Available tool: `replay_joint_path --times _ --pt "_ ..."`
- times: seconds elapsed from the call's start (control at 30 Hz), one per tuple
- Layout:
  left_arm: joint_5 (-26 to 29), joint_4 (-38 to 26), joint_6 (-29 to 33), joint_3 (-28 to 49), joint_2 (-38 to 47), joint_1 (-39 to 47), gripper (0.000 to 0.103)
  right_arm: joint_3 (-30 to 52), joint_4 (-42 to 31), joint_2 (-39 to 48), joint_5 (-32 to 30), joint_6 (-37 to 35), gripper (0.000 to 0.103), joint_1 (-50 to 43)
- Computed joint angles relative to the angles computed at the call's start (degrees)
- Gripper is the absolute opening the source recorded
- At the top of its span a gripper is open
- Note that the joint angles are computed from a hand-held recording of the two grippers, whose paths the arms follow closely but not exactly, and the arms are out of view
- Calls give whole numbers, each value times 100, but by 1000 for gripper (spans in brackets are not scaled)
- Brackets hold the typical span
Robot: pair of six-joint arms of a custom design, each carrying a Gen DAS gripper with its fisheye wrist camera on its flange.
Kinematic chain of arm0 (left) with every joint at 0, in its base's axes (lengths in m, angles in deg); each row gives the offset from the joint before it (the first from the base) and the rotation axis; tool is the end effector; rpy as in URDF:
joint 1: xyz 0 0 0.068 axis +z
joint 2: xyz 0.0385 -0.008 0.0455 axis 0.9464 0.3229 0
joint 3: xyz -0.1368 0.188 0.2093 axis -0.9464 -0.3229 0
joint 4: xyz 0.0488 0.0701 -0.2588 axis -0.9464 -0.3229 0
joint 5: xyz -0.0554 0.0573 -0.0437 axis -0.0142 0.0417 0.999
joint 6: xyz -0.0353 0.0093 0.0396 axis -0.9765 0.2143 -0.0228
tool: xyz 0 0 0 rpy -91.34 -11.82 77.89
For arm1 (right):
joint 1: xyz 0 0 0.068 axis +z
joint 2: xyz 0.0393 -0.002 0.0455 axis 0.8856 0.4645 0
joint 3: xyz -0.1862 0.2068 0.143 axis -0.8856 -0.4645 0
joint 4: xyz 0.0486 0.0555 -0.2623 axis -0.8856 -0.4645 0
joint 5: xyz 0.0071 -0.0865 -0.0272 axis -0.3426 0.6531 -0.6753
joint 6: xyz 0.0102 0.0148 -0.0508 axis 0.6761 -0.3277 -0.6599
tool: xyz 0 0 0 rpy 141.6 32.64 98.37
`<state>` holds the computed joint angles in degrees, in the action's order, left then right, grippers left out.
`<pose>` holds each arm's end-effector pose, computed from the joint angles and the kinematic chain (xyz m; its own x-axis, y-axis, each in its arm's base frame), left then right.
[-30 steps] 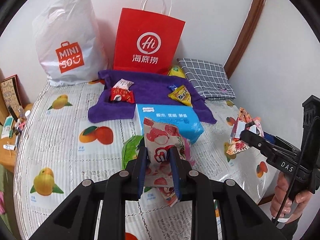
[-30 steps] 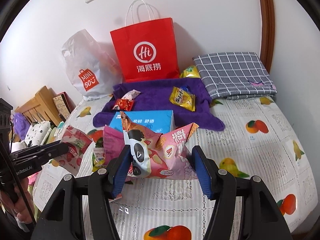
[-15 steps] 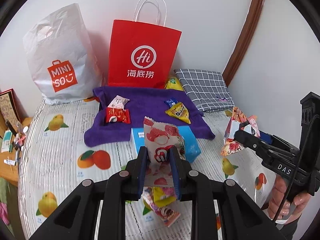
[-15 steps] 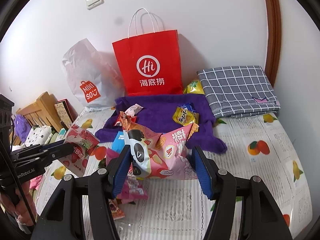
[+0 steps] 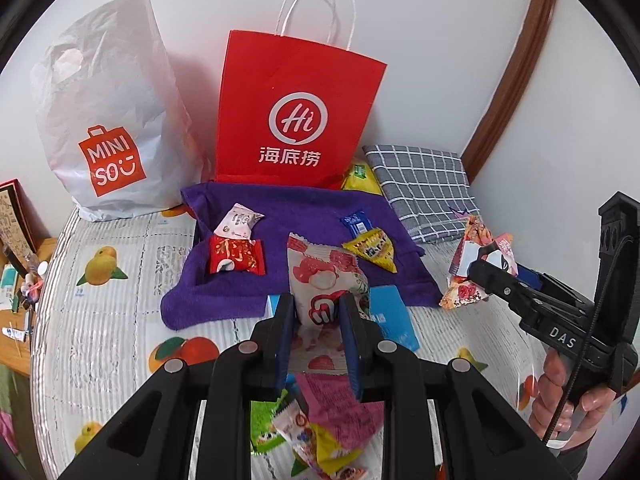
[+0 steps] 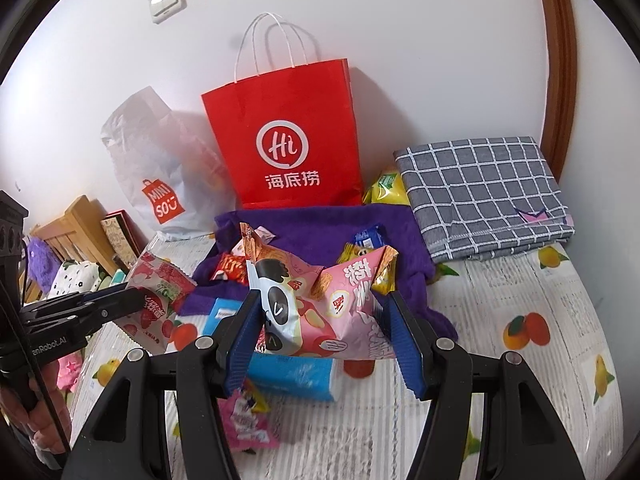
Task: Organize snacks
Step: 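Carry the strawberry packet and panda packet with both tools over the purple towel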
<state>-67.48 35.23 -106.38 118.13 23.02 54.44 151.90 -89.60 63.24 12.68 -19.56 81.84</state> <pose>0.2256 -0.0622 0.2857 -0.6996 -0.3115 -0.6431 -0.1948 0.9490 -0.2479 0.3364 0.1283 0.3047 -0.6934 -0.2715 -0.6674 -0.4914 0.8557 0.1624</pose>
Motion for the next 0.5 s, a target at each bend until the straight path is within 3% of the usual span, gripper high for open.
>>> replay_joint_path --times 0.23,0.5 --pt "179 259 150 136 499 316 22 416 93 681 -35 -73 60 2" --pt "305 500 370 249 958 642 22 897 191 1390 354 -283 60 137"
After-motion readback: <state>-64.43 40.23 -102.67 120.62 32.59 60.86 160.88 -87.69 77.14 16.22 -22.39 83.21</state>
